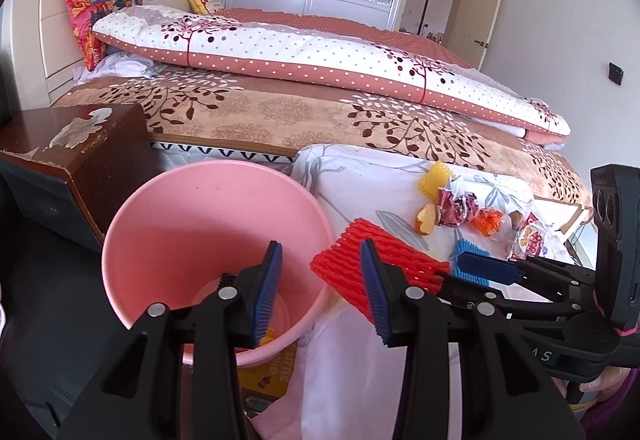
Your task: Collect trash
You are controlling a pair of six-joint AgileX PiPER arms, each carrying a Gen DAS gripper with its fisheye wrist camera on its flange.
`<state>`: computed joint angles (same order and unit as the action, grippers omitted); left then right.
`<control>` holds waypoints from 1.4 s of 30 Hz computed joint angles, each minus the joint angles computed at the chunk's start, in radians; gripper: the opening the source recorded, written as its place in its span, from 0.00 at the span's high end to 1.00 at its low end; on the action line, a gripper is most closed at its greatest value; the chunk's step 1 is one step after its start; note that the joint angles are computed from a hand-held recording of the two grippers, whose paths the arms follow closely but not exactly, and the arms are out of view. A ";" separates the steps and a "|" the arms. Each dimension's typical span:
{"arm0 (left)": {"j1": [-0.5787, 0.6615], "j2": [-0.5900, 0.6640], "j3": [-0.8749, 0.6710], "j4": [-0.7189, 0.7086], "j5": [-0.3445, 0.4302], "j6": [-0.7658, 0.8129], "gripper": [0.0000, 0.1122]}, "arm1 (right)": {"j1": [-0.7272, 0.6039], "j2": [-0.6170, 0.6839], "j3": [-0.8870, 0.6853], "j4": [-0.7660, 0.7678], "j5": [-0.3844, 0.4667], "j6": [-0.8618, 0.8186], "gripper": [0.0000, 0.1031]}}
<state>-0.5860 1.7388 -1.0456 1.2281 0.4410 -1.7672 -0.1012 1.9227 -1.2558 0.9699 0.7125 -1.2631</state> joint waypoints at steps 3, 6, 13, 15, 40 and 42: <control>-0.021 0.039 -0.052 -0.042 -0.007 0.059 0.64 | -0.056 -0.006 0.017 0.017 -0.007 -0.029 0.56; -0.039 0.089 -0.117 -0.125 -0.020 0.153 0.64 | -0.124 -0.003 0.019 0.025 -0.001 -0.047 0.56; -0.072 0.209 -0.261 -0.334 -0.043 0.396 0.64 | -0.257 0.044 -0.028 0.007 0.023 -0.022 0.55; -0.079 0.234 -0.293 -0.389 -0.046 0.455 0.64 | -0.286 0.061 -0.044 0.003 0.028 -0.017 0.55; -0.058 0.223 -0.220 -0.509 0.054 0.451 0.64 | -0.261 0.141 -0.090 -0.027 0.080 0.000 0.50; -0.037 0.232 -0.222 -0.540 0.044 0.448 0.64 | -0.253 0.142 -0.088 -0.028 0.079 -0.002 0.50</control>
<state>-0.6233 1.9711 -1.2681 0.6881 0.4852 -1.3193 -0.3538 2.0643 -1.3433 0.9415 0.7917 -1.2650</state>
